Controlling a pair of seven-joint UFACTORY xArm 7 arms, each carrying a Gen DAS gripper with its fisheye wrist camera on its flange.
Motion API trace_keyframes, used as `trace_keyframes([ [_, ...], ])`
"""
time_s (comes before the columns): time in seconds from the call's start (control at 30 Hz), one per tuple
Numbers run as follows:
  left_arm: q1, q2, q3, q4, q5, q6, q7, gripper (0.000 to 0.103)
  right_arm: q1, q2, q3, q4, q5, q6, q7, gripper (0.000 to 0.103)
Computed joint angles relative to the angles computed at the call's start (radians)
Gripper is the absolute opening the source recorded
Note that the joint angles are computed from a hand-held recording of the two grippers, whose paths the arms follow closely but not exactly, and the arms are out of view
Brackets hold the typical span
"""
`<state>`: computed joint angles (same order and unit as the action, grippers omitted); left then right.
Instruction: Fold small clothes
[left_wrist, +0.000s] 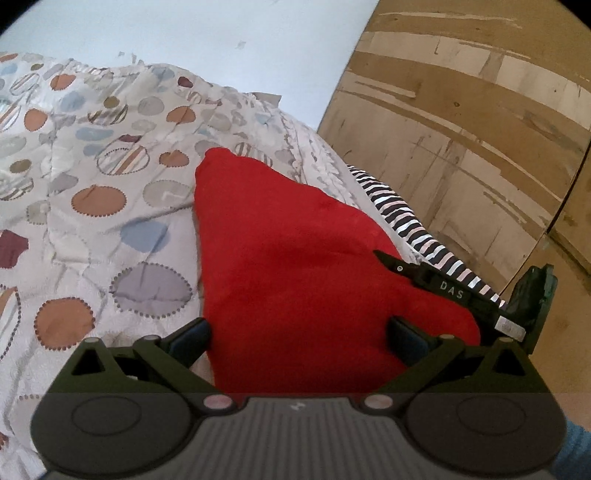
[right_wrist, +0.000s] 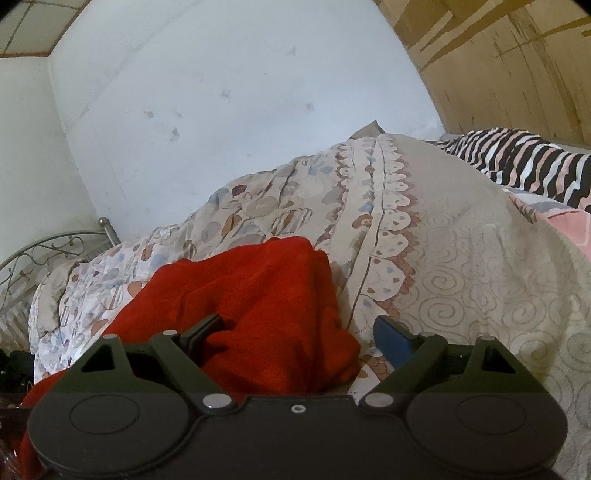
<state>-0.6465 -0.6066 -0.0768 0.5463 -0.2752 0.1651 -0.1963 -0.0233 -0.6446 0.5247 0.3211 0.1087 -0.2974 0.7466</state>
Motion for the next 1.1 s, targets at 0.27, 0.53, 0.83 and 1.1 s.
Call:
trace_keyframes([
  [0.27, -0.100, -0.002, 0.117, 0.019, -0.105, -0.034, 0.085, 0.102, 0.055, 0.021, -0.051, -0.012, -0.006, -0.044, -0.033, 0.085],
  [0.53, -0.038, 0.082, 0.108, 0.093, -0.122, 0.015, 0.077, 0.103, 0.082, 0.028, -0.073, -0.014, 0.016, -0.045, -0.050, 0.085],
  [0.83, -0.141, 0.193, 0.235, 0.177, -0.357, 0.078, 0.271, 0.103, 0.090, 0.026, -0.078, -0.016, 0.024, -0.043, -0.057, 0.085],
  [1.1, -0.201, 0.257, 0.350, 0.244, -0.656, 0.214, 0.540, 0.103, 0.076, 0.012, -0.062, 0.013, 0.024, 0.036, -0.053, 0.085],
])
